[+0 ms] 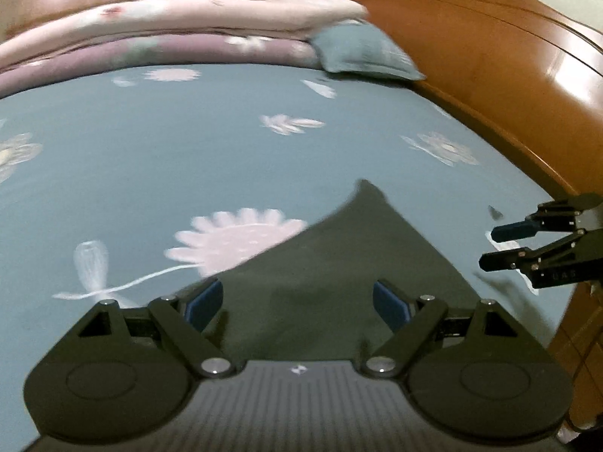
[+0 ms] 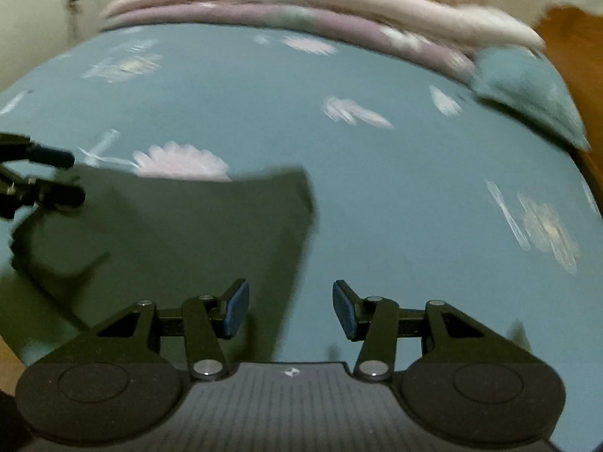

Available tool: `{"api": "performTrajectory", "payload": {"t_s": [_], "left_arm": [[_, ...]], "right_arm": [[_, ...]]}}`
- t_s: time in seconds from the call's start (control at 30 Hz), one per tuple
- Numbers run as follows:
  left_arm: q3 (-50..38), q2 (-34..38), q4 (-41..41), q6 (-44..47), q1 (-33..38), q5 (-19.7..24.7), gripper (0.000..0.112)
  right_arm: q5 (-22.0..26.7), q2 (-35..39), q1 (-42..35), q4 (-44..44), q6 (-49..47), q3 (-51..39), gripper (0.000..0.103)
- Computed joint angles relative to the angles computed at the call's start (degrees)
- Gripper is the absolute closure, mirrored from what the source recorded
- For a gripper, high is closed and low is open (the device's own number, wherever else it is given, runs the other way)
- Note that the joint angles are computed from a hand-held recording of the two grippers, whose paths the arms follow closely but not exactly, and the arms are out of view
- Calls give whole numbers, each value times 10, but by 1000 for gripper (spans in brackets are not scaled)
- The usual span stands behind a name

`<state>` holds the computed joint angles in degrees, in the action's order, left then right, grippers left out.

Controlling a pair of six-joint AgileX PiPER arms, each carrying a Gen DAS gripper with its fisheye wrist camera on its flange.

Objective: Fold clothes

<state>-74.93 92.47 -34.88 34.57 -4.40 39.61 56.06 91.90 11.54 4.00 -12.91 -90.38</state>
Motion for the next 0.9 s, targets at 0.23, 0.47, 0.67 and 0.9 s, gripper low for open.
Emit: {"api": "performTrajectory", "payload": {"t_s": [0.23,0.47,0.67,0.9], "left_arm": [[57,-11,35,32,35,8,25],[33,-34,118,-109,16,16,25],[21,-30,105,-107,-8,22,25],[1,-17,145,-129,-35,31,25]], "right_arm": [[-28,-53,-46,78,-30,90,79],[-24,-18,-29,126,-87,52,78],[-1,-69,-65,149,-191,111,46],[-76,-139,-9,66,-148,221,43]]}}
